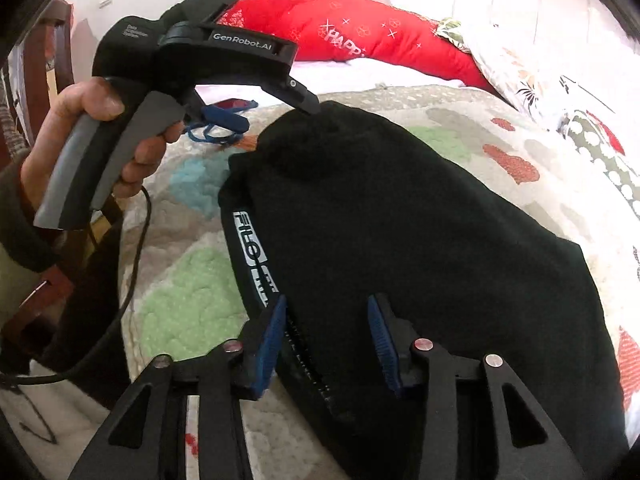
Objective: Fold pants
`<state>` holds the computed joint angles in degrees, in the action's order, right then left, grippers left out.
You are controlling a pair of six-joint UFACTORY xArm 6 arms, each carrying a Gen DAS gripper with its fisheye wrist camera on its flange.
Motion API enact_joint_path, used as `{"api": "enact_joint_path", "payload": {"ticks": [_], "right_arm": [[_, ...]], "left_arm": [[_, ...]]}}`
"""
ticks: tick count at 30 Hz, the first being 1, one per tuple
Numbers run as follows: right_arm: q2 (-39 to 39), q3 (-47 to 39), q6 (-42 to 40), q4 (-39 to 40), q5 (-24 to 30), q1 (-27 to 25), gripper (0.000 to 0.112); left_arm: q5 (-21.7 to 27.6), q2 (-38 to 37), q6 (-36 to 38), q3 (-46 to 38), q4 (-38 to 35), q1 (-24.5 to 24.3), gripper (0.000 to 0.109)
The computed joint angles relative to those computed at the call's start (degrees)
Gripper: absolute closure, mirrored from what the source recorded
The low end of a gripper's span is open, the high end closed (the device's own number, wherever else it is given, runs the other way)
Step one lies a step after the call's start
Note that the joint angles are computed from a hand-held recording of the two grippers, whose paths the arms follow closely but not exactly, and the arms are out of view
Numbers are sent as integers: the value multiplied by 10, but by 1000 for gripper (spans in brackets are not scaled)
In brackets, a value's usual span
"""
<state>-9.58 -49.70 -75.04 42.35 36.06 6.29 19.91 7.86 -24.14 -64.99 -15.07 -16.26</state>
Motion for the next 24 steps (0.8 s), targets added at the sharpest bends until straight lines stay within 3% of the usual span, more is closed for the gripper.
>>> {"api": "enact_joint_path", "payload": {"ticks": [3, 5, 6, 7, 9, 12, 16, 19, 22, 24], "right_arm": [[2, -9, 1, 14, 25, -7, 91], [5, -23, 3, 28, 60, -18, 105], [5, -27, 3, 37, 67, -22, 110], [0, -26, -2, 46, 67, -23, 110], [-5, -28, -1, 48, 71, -26, 110], [-14, -34, 3, 57, 96, -37, 110], [-34, -42, -3, 73, 139, -64, 110], [-43, -41, -4, 69, 169, -80, 110], [-43, -25, 6, 48, 163, -72, 110], [-35, -10, 15, 32, 138, -57, 110]], "left_arm": [[7, 3, -14, -4, 23, -2, 13], [13, 3, -30, -7, 47, -3, 29], [18, 4, -35, -11, 56, -3, 49], [23, 5, -28, -15, 52, -4, 64], [27, 4, -30, -20, 60, -6, 69], [23, -10, -72, -14, 124, -9, 85], [8, -47, -33, 14, 90, -13, 86], [27, -53, -64, 19, 139, -18, 86], [46, -40, -95, 18, 173, -19, 86], [46, -33, -99, 23, 157, -17, 86]]}}
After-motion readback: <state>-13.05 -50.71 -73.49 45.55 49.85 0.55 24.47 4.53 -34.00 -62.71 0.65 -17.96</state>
